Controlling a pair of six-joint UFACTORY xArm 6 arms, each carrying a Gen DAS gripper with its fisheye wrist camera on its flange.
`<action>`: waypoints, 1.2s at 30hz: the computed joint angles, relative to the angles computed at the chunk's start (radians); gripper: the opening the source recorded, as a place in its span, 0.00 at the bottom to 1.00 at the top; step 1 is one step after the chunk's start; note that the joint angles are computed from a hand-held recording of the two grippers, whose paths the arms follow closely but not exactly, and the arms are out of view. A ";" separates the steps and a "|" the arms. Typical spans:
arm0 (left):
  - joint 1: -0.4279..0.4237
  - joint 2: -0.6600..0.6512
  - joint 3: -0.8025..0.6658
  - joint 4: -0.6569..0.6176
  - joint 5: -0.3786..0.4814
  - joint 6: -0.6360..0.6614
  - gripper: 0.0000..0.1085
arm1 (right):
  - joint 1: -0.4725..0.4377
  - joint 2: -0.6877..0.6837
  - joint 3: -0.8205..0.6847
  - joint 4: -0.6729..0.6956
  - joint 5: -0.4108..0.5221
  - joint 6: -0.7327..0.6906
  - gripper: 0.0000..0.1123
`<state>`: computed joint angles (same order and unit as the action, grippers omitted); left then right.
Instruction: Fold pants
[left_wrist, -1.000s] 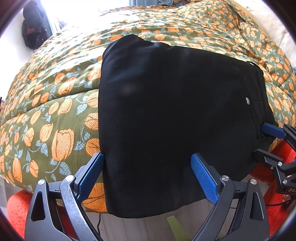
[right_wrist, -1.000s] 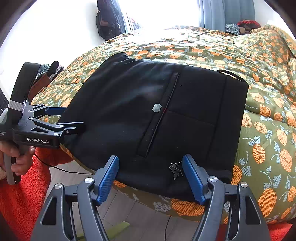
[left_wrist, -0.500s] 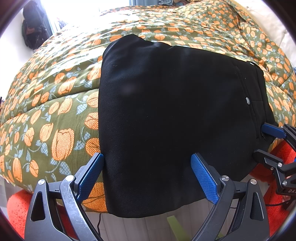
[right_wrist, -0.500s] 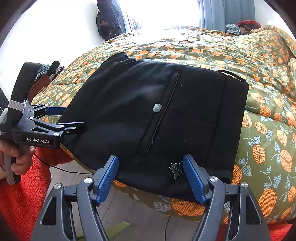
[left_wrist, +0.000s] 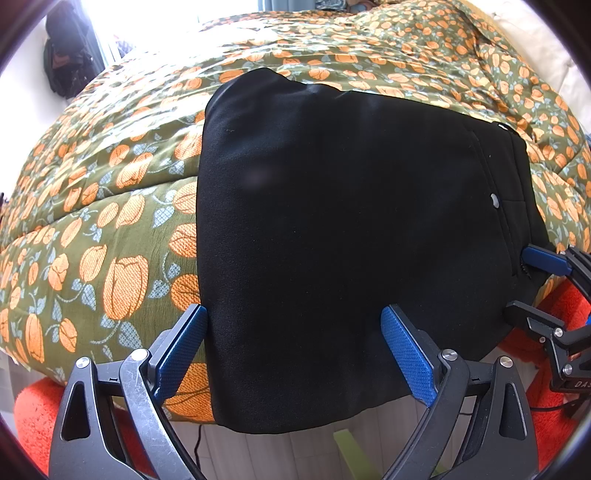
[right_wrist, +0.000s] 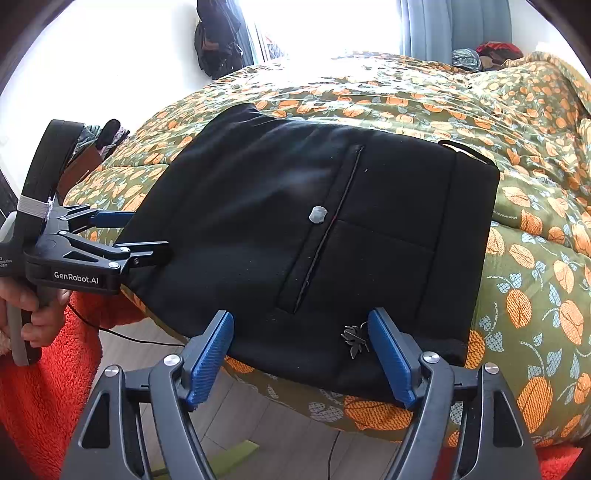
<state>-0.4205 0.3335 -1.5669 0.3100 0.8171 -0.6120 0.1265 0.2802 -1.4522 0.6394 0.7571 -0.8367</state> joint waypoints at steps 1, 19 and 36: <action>0.000 0.000 0.000 0.000 0.000 0.000 0.88 | 0.000 0.000 0.000 0.000 0.000 0.000 0.67; -0.004 0.010 -0.020 0.003 0.031 0.008 0.88 | -0.007 -0.003 0.001 0.024 0.014 -0.016 0.68; 0.176 0.013 -0.069 -0.462 0.024 0.283 0.88 | -0.285 0.315 -0.526 0.265 0.475 0.288 0.80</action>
